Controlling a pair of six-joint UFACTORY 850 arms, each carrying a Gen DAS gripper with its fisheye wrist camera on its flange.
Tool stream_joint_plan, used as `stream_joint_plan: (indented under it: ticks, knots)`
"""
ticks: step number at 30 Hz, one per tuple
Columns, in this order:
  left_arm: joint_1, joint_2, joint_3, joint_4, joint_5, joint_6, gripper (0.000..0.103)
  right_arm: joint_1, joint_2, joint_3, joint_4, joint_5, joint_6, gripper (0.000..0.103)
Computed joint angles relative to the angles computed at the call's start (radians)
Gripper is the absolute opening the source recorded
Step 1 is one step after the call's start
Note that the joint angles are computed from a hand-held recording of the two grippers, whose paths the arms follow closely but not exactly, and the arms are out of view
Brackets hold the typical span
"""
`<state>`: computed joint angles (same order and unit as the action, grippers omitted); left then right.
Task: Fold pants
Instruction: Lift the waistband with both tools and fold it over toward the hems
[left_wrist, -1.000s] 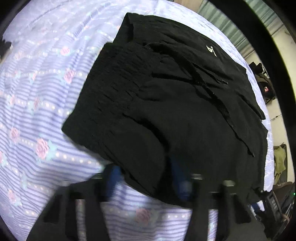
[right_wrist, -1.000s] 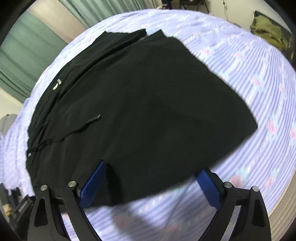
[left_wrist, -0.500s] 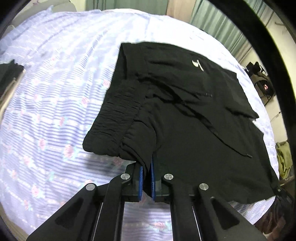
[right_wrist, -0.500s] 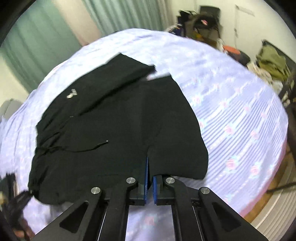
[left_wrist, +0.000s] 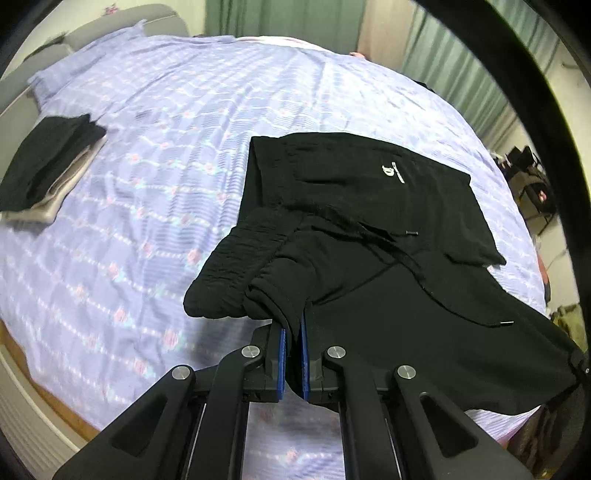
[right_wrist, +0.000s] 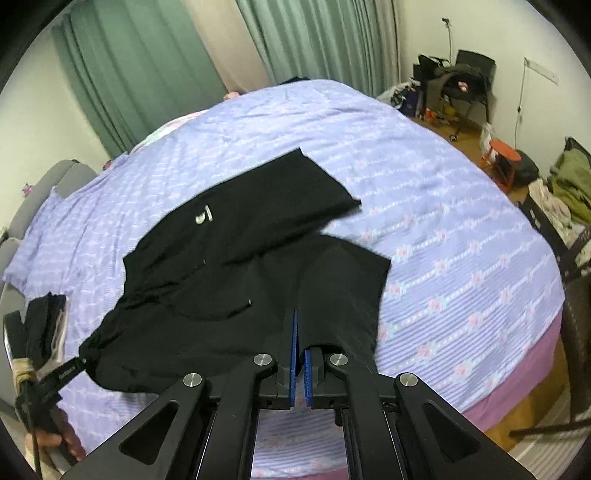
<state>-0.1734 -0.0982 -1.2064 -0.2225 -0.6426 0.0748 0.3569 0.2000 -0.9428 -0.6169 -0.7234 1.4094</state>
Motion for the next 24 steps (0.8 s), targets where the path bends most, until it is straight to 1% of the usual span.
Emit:
stream_joint_plan:
  ticks: [1,5,7,10,11,13,14,16,17,19,20,21,23,24]
  knots:
    - [-0.001,-0.003,-0.006,0.003,-0.008,-0.013,0.008,-0.002,0.01,0.004,0.0,0.0,-0.007,0.003]
    - [-0.016,-0.038,-0.062,0.015,-0.013,-0.049,0.008,-0.033,-0.008,-0.014,-0.022,0.019,-0.019,0.003]
    - [-0.013,-0.053,-0.096,0.009,-0.001,-0.043,0.008,-0.023,-0.006,-0.021,-0.062,0.009,0.014,0.003]
    - [-0.029,-0.087,-0.157,0.013,0.009,-0.06,0.008,-0.062,-0.039,-0.061,-0.119,0.032,0.029,0.003]
    - [-0.022,-0.088,-0.169,0.0,0.005,-0.043,0.008,-0.082,-0.057,-0.084,-0.134,0.044,0.029,0.003]
    - [-0.03,-0.135,-0.233,0.008,-0.001,-0.051,0.008,-0.117,-0.093,-0.128,-0.151,0.071,0.027,0.003]
    - [-0.034,-0.163,-0.27,0.014,-0.005,-0.059,0.008,-0.142,-0.122,-0.162,-0.16,0.098,0.024,0.003]
    - [-0.04,-0.232,-0.358,0.02,-0.014,-0.074,0.008,-0.172,-0.172,-0.214,-0.187,0.132,0.018,0.003]
    - [-0.043,-0.266,-0.398,0.023,-0.017,-0.079,0.008,-0.192,-0.217,-0.258,-0.201,0.149,0.0,0.003]
    - [-0.048,-0.35,-0.499,0.043,-0.032,-0.094,0.008,-0.223,-0.288,-0.327,-0.181,0.178,-0.055,0.003]
    - [-0.05,-0.394,-0.552,0.054,-0.043,-0.101,0.008,-0.241,-0.332,-0.37,-0.158,0.192,-0.105,0.003]
    - [-0.05,-0.448,-0.618,0.054,-0.067,-0.105,0.008,-0.254,-0.388,-0.426,-0.132,0.189,-0.163,0.003]
    - [-0.052,-0.545,-0.739,0.075,-0.115,-0.124,0.008,-0.284,-0.5,-0.54,-0.04,0.2,-0.296,0.003]
    - [-0.051,-0.617,-0.832,0.083,-0.146,-0.127,0.008,-0.294,-0.537,-0.576,-0.004,0.201,-0.345,0.003]
